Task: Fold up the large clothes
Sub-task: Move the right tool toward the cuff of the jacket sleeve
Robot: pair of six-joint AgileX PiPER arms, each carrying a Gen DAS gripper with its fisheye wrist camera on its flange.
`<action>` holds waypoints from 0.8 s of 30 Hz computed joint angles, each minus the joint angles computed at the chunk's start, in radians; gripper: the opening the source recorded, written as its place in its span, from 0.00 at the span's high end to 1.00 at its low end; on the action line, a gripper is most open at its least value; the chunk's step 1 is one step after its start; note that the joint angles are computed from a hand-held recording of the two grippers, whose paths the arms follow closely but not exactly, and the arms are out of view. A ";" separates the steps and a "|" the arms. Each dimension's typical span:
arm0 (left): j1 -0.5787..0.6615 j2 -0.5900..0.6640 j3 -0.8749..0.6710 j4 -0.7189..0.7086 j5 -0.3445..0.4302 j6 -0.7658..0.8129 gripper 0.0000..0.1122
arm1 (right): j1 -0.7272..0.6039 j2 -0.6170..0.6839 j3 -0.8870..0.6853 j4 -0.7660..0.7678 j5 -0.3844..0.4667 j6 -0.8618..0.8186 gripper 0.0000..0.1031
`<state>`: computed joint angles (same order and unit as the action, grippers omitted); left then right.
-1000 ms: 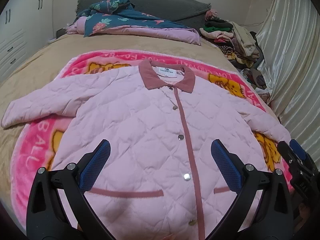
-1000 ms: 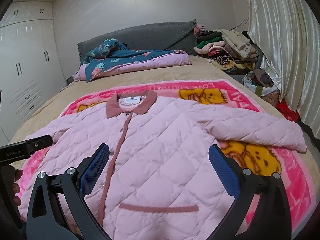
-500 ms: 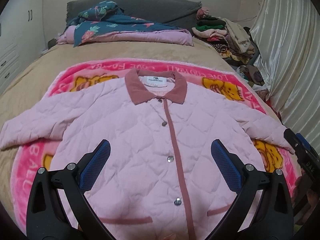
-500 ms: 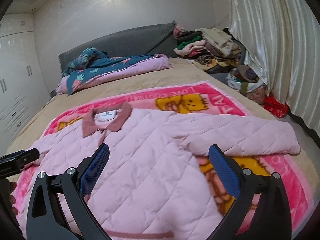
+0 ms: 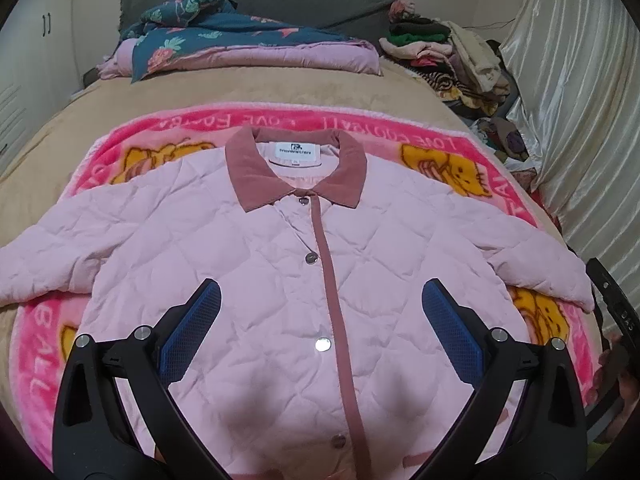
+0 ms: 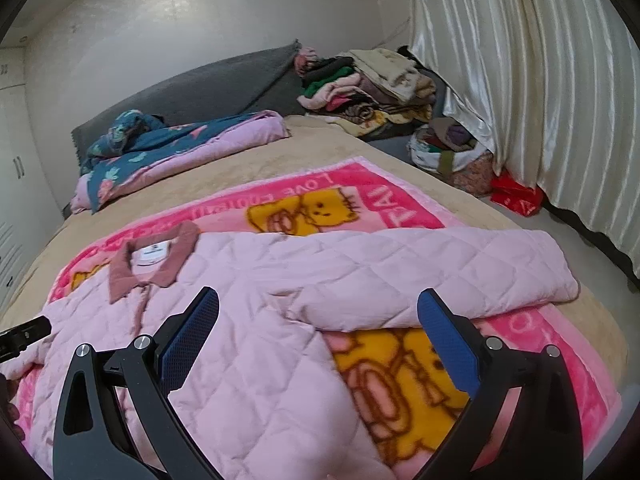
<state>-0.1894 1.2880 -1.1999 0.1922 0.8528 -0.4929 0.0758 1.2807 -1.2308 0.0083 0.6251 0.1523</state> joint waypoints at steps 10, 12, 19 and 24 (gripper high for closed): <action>-0.025 0.104 -0.027 0.017 -0.019 -0.041 0.16 | -0.165 0.088 -0.012 0.105 -0.034 -0.086 0.04; -0.037 0.128 -0.039 0.027 -0.018 -0.054 0.16 | -0.192 0.110 -0.021 0.129 -0.033 -0.103 0.04; -0.065 0.184 -0.064 0.005 -0.049 -0.047 0.16 | -0.296 0.190 -0.046 0.217 -0.024 -0.163 0.04; -0.073 0.218 -0.078 -0.026 -0.050 -0.017 0.16 | -0.363 0.257 -0.072 0.254 -0.012 -0.174 0.04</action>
<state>-0.2620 1.5064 -1.2776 0.1661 0.8026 -0.5094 -0.2874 1.5379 -1.3024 0.2623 0.6132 -0.0214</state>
